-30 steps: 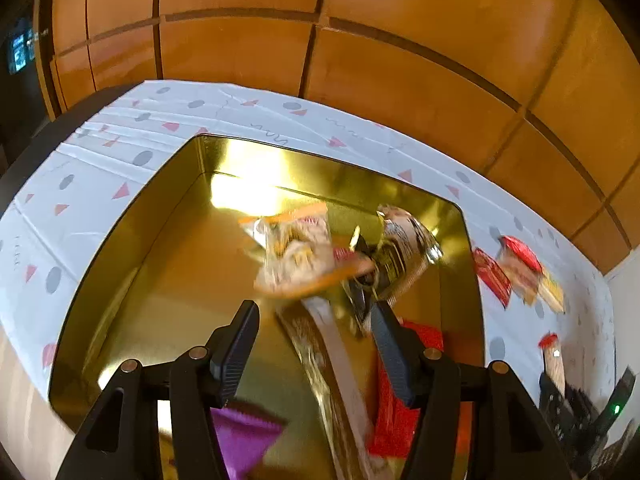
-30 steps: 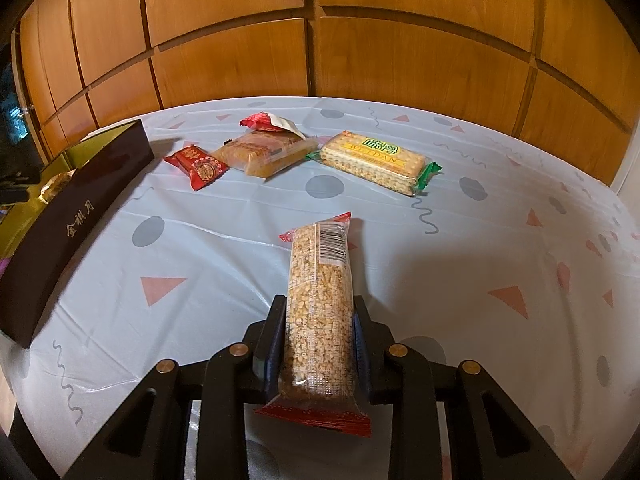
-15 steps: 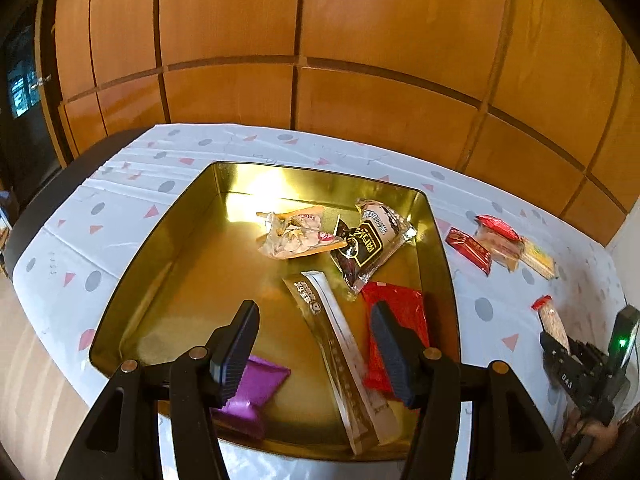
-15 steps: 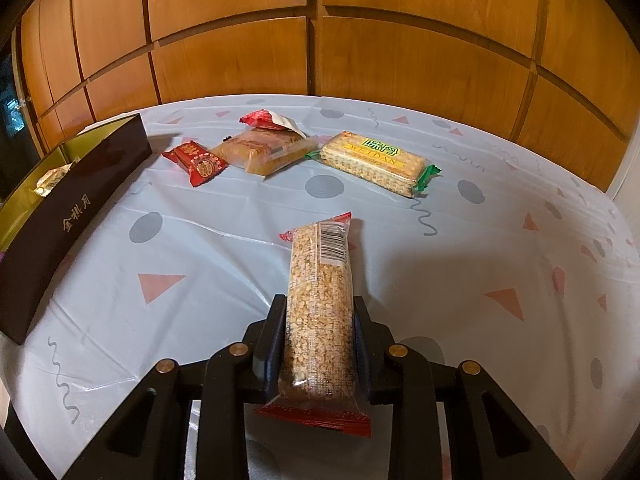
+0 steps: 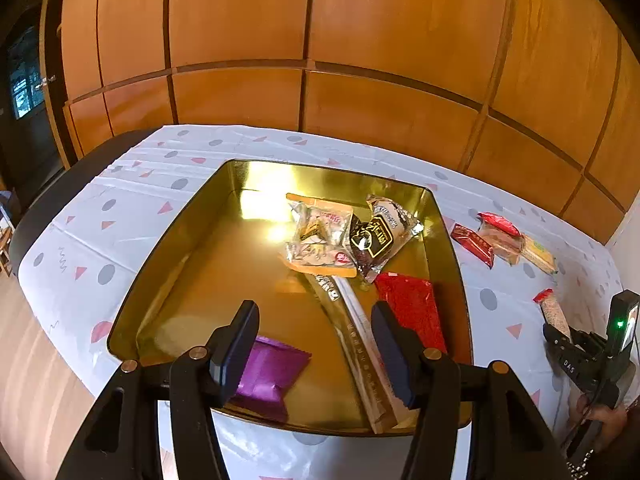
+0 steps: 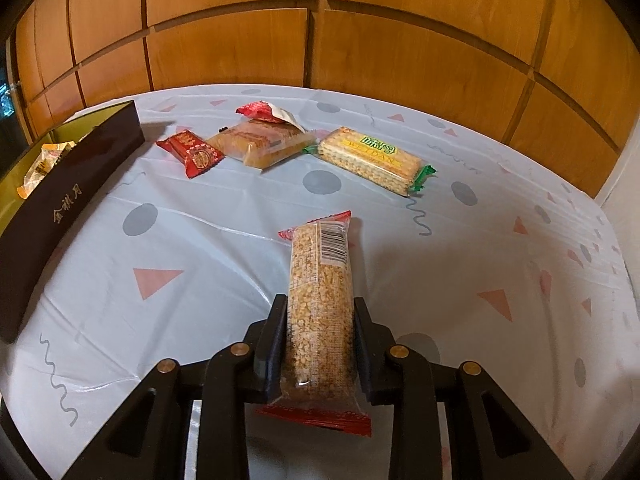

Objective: Organize snacks
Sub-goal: 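Carry the granola bar into the gold tin and release it with the right gripper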

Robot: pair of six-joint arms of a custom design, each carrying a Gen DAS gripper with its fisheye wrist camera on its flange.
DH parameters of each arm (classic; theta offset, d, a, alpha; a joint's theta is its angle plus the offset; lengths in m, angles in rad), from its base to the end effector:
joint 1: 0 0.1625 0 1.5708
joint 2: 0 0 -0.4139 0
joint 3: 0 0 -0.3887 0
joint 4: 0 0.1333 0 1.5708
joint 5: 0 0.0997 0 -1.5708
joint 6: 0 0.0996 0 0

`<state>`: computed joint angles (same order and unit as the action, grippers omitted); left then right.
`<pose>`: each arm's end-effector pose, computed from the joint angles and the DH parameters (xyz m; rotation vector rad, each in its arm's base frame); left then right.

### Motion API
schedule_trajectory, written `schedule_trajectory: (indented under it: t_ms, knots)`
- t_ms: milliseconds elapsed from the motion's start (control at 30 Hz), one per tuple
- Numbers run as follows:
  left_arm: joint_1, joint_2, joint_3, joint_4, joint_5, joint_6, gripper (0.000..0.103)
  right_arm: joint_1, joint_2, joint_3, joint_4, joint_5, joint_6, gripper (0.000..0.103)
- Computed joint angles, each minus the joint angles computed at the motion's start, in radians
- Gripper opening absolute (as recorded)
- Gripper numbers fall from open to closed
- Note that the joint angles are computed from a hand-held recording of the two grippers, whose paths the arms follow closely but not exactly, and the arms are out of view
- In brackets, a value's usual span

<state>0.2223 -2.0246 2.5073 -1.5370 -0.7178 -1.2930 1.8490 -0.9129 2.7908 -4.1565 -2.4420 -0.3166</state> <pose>-0.1659 -0.2511 0.2479 0.3411 2.3001 -0.8655 0.1244 -0.2276 0.1356 0.2765 -2.1636 0.7748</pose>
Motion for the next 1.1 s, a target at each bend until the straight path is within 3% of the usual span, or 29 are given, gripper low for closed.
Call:
schedule_trajectory:
  t_ms: [167,267,367,533,800,1100]
  knots:
    - [-0.008,-0.045,0.002,0.052,0.0,-0.031,0.059,0.02,-0.104,-0.003,0.199,-0.022,0.098,0.03]
    - [-0.009,-0.067,0.001,0.082,-0.002,-0.051,0.059,0.033,-0.216,-0.011,0.411,-0.024,0.194,0.029]
    - [-0.01,-0.086,0.0,0.11,-0.001,-0.066,0.059,0.041,-0.32,-0.011,0.556,0.031,0.271,0.029]
    - [-0.011,-0.107,-0.002,0.145,0.004,-0.09,0.059,0.143,-0.398,-0.056,0.701,0.084,0.336,0.028]
    - [-0.025,-0.131,-0.009,0.2,0.012,-0.123,0.059,0.305,-0.344,-0.205,0.844,0.223,0.345,0.028]
    - [-0.05,-0.167,-0.028,0.305,0.016,-0.192,0.059,0.394,-0.171,-0.363,0.95,0.358,0.337,0.028]
